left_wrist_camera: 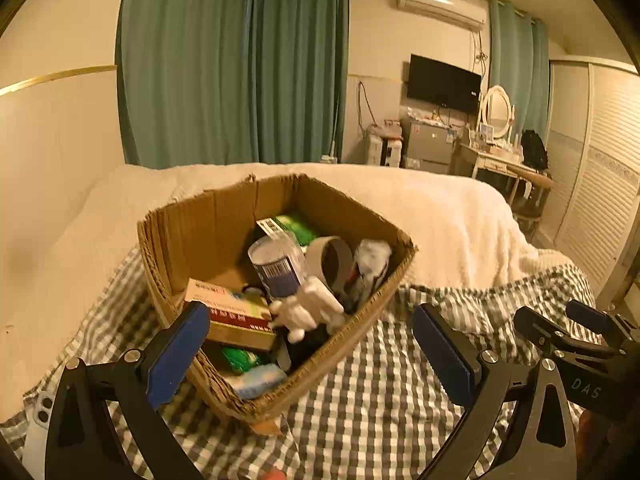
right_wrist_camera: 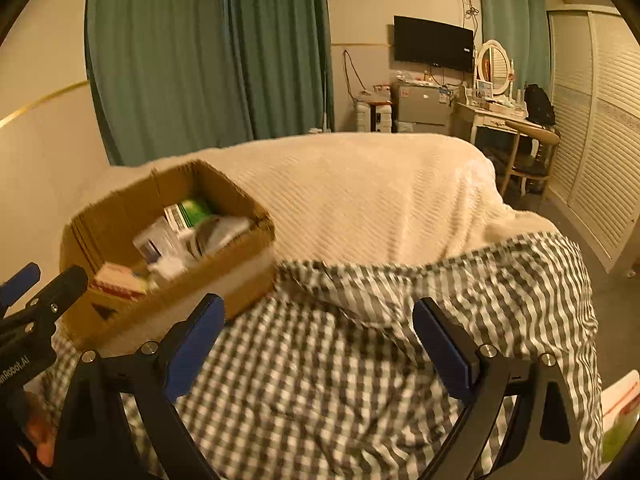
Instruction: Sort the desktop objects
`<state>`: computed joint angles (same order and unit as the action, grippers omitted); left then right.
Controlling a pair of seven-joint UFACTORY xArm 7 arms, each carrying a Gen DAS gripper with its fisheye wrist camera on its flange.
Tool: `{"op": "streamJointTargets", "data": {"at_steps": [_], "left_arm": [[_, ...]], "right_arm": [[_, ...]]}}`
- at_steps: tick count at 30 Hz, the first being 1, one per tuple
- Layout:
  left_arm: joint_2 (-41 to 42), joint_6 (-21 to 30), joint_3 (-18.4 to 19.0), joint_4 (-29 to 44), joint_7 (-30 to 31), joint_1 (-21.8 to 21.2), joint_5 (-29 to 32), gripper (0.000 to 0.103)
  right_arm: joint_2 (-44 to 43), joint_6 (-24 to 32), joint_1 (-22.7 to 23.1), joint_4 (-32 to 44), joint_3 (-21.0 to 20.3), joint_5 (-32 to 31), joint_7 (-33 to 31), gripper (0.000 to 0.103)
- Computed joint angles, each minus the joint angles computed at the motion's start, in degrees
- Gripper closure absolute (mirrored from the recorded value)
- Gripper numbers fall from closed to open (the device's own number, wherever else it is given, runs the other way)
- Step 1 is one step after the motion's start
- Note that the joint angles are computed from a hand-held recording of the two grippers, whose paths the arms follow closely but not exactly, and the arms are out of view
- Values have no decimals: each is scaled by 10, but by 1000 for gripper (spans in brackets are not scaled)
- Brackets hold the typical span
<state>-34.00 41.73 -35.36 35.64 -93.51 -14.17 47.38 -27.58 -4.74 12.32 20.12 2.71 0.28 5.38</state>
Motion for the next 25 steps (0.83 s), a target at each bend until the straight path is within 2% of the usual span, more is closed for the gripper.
{"op": "streamJointTargets", "data": {"at_steps": [5,14,20,25], "left_arm": [[3,9,-8,5,-15,-1,1,0],[23,7,7,5,-18,-14,-4,0],[41,17,9,11,-33,-16,-4,0],[34,-6,19,2,-45,-27,18,0]], "right_arm": [[5,6,-16,-1,16,-3,6,8],[9,-1,-47,-2,48,-16,21,8],[8,2,-50,-3,55,-23,28,8],[9,3,-51,-4,57,-28,30,8]]}}
